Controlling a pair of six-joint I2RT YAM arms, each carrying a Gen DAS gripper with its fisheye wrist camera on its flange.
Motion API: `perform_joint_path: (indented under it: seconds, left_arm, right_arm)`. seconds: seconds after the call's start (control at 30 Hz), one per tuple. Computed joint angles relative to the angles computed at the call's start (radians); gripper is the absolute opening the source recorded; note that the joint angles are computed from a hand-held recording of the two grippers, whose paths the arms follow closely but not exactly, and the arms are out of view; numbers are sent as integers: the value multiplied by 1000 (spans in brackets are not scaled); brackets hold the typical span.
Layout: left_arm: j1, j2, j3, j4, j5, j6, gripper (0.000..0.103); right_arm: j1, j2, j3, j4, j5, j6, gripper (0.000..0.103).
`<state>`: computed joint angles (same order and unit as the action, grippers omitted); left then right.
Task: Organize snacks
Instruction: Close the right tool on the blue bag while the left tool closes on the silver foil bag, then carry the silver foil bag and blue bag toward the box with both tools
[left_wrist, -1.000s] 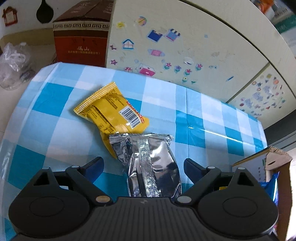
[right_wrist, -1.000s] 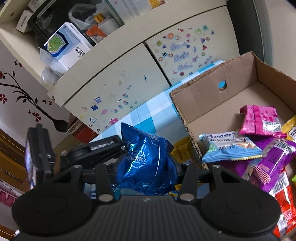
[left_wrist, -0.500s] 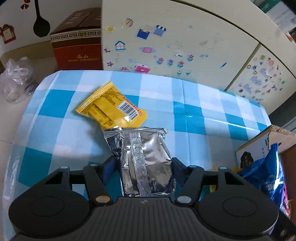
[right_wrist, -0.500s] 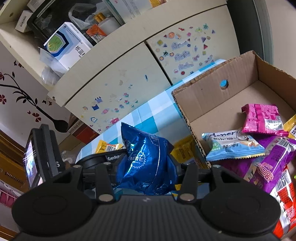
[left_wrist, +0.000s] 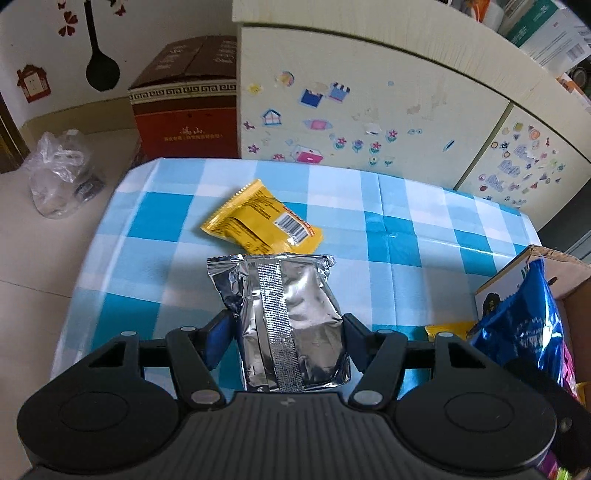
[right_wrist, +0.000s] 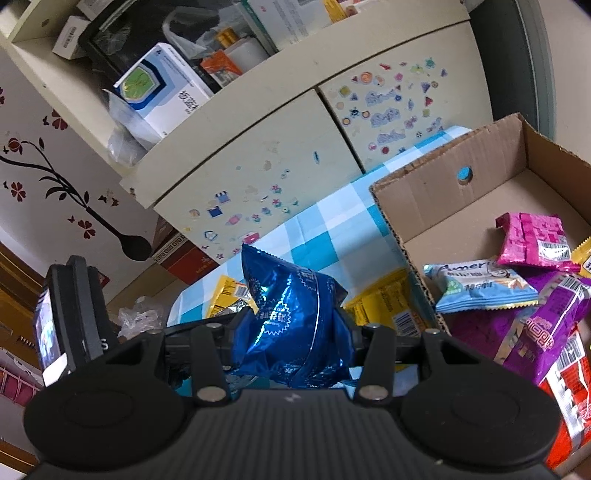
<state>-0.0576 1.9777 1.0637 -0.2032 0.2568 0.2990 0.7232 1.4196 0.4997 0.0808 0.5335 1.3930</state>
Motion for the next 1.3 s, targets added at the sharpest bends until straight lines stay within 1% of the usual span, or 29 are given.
perform_joint_path:
  seconds: [0.23,0.47,0.63,0.77,0.93,1.13,1.3]
  left_arm:
    - [40,-55,-25,-10,18,28,68]
    - [76,-104,-48,-23,43,59,68]
    - [94,-141,-91,-5,45,90,68]
    - [123,-168,-111,-15,59,93,68]
    - [167,-211,-134,-27,89,92,68]
    - [209,-272,-183,-11,121,81,68]
    - [229,-311,-240,12,122,97,68]
  right_arm:
    - [34,-35,10,-31,28,0,47]
    - [86,-91,11,-92,68,20,47]
    - [133,-126,13,-138,99,40,47]
    - [174,-156,18,-183,127,50,47]
    - [221,-216,31,-271,189,52,47]
    - [262,-361,8,-370,272,77,47]
    - [292,-457,8,-512,329,141,47]
